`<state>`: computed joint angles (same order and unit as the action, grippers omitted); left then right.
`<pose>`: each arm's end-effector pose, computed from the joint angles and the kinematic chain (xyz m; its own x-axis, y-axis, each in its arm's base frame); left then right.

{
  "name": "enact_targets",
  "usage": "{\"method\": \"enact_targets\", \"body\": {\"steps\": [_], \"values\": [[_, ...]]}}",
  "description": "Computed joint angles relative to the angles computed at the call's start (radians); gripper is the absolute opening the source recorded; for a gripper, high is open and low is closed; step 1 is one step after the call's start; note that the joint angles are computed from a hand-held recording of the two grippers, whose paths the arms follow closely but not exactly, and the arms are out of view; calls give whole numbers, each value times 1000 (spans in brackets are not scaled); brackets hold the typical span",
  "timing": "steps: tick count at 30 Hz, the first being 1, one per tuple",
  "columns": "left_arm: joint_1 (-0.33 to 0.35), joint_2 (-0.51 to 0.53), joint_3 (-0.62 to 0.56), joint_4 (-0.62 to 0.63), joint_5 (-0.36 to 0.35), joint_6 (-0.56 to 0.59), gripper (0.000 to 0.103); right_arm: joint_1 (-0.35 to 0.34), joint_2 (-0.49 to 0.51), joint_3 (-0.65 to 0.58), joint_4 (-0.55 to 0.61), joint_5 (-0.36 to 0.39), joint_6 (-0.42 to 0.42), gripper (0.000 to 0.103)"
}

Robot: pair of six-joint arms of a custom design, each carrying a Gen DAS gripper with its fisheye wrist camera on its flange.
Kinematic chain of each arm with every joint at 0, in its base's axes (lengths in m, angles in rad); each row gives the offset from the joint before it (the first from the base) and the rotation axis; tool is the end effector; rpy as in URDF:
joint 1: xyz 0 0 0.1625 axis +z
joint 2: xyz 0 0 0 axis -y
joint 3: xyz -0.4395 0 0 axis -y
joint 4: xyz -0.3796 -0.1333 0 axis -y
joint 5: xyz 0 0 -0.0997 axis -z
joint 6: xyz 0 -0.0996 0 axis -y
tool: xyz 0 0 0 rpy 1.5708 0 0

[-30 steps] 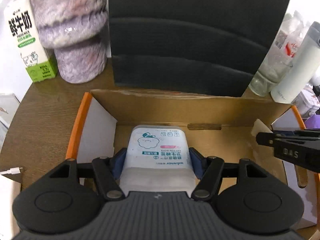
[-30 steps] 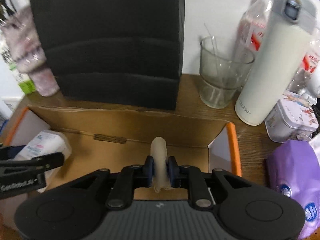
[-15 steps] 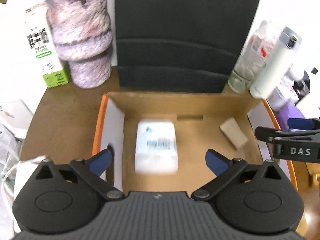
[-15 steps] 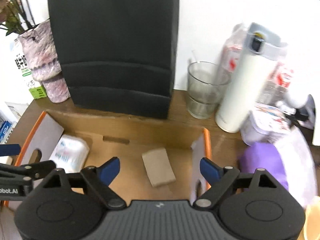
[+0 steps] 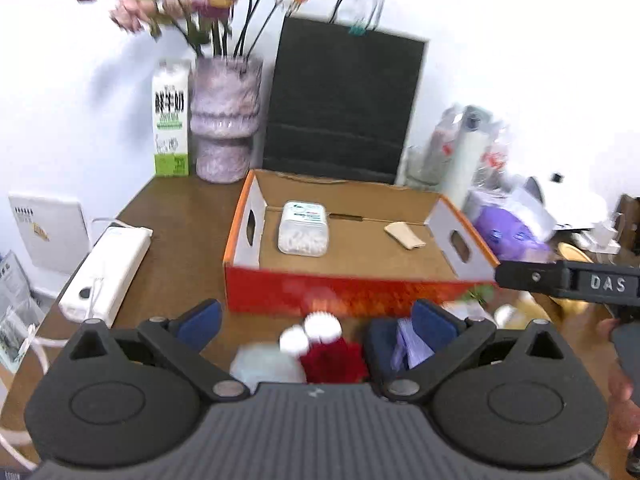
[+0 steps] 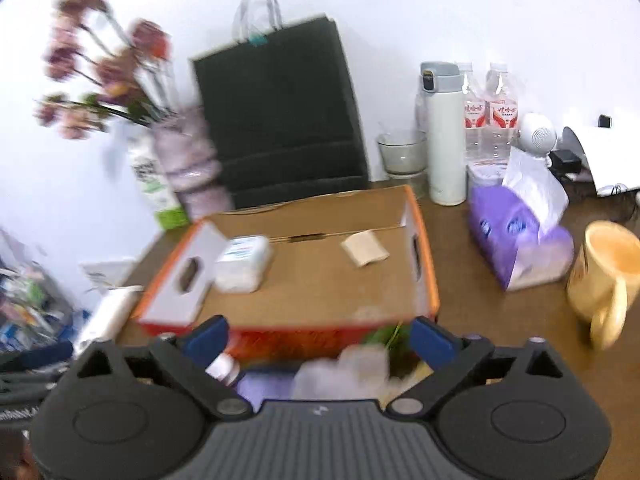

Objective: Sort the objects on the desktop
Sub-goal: 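Release both items in the box and withdraw both tools to the desk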

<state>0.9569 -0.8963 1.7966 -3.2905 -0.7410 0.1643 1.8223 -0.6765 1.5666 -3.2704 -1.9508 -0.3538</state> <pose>-0.1925 -0.6321 0.2353 -0.7864 0.0401 -0.6164 0.5290 0.5590 -0.6385 0.2718 -0.6708 0.1510 -0.8469 -0.2043 0.4909 -0.4958 0.6368 -0.5905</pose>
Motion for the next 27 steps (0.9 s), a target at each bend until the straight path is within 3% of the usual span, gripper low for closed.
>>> {"method": "enact_targets", "body": {"steps": [3,7,9,12,15,17,18,21,24,27], "values": [[-38,22,114,-226,81,130,103,-15,-36,166,-180,56,-67,101],[-50,59,236,-504,69,222,103,-51,-48,332,-377,127,-114,101],[-42,60,281,-551,22,190,103,-57,-32,393,-490,122,-150,101],[-38,72,319,-600,-6,164,103,-34,32,428,-636,0,-241,100],[-37,68,361,-622,-54,118,103,-46,46,491,-719,44,-359,97],[-19,48,411,-643,-147,89,103,-45,58,515,-780,32,-353,97],[-15,46,429,-665,-162,80,103,-49,66,532,-829,47,-351,96],[-25,69,476,-786,-126,62,103,-80,86,598,-989,148,-347,98],[-32,90,503,-881,-118,87,103,-113,66,655,-960,229,-321,98],[-45,108,504,-908,-88,145,103,-100,28,671,-803,177,-296,84]]}}
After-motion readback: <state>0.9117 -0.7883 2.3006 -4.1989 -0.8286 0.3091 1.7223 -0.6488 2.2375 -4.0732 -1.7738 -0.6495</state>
